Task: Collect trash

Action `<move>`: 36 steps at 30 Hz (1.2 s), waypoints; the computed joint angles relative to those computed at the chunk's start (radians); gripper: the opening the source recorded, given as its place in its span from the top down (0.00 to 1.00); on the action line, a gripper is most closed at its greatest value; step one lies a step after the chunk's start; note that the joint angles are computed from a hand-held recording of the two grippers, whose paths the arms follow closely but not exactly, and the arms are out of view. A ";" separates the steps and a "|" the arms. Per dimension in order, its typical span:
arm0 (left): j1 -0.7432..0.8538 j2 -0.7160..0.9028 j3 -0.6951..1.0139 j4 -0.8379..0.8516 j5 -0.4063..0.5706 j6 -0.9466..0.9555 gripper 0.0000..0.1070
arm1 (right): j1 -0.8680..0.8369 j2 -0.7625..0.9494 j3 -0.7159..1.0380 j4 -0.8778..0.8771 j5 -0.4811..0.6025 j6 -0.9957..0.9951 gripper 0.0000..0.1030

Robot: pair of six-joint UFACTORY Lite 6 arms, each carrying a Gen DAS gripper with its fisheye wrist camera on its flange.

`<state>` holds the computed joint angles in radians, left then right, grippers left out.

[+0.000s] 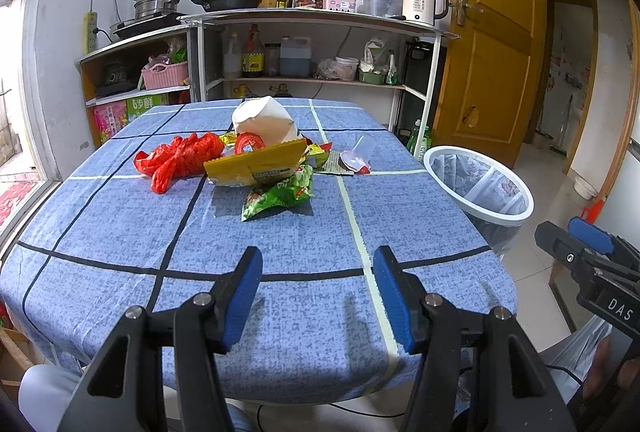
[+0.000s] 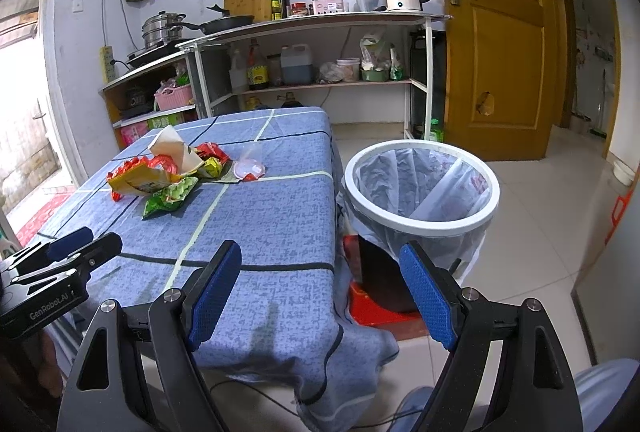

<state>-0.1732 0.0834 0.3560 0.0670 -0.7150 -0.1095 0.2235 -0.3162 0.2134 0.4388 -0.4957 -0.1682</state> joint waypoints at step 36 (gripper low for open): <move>-0.014 0.007 0.006 -0.020 0.001 0.011 0.44 | 0.002 -0.003 0.002 0.012 0.004 -0.008 0.21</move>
<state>-0.1873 0.0906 0.3617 0.0473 -0.7144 -0.0980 0.2259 -0.3192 0.2157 0.4505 -0.4920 -0.1759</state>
